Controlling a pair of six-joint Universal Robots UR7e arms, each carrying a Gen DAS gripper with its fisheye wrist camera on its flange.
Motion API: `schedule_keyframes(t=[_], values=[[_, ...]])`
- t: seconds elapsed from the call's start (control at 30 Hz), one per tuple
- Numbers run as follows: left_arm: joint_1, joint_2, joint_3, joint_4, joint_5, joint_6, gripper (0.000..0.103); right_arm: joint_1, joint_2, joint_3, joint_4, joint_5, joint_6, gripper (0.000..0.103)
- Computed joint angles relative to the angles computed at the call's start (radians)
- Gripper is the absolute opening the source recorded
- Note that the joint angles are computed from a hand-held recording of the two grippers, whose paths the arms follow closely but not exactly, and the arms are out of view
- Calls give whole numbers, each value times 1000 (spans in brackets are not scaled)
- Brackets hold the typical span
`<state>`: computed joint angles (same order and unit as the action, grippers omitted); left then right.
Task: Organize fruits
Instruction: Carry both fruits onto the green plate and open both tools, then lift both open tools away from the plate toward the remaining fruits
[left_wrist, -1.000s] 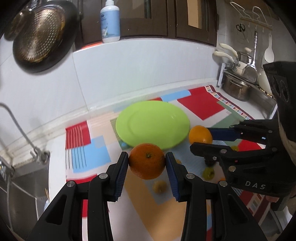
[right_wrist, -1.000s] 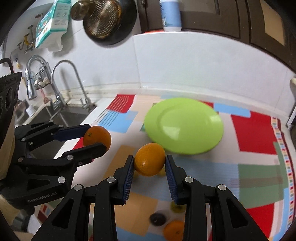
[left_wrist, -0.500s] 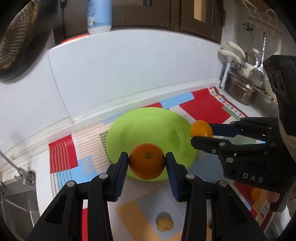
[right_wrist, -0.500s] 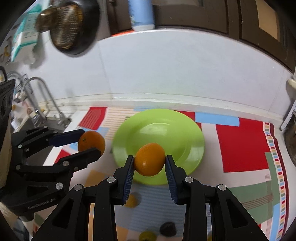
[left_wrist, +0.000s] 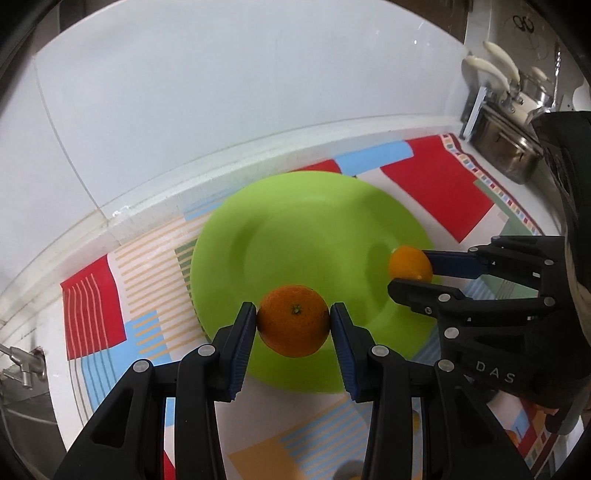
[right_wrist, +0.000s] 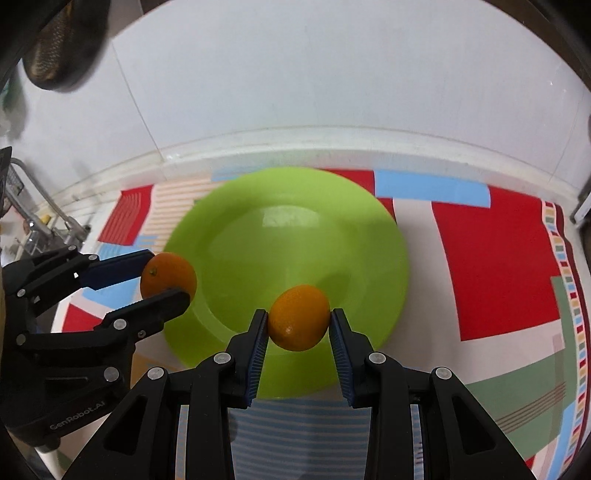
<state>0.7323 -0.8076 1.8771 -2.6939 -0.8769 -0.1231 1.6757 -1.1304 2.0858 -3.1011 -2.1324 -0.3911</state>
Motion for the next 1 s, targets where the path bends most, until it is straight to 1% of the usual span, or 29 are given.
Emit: schedule_keyframes(t=[0.3,0.43,0.47,0.53,0.63,0.7,0.77,0.8,0.9,0.97,1.0], values=[[28,23,-30,43,-17,-6,41,-19,23,-17,25,-19,2,35],[27,27,-30,31,-6,4,42,-20,25,-16,24,-23,4,35],[24,27,-28,27,3,6,43,-22,21,-14,28,-15,6,36],[17,18,-18,12,17,5,48,-17,23,-17,28,-16,18,45],[7,-8,0,7,13,-16,49,-10,9,0,-1,-17,15,47],[-12,-37,30,-7,22,-24,50,0,-8,18,-23,-18,14,47],[-37,-62,57,-20,44,-37,54,13,-25,38,-55,-33,12,47],[-46,-69,67,-28,50,-42,58,22,-40,54,-78,-37,11,47],[-95,-114,123,-68,72,-40,62,45,-83,94,-124,-35,12,47],[-128,-143,160,-90,89,-57,67,72,-109,128,-177,-56,-6,47],[-140,-153,174,-105,90,-63,71,84,-124,146,-201,-64,-9,51]])
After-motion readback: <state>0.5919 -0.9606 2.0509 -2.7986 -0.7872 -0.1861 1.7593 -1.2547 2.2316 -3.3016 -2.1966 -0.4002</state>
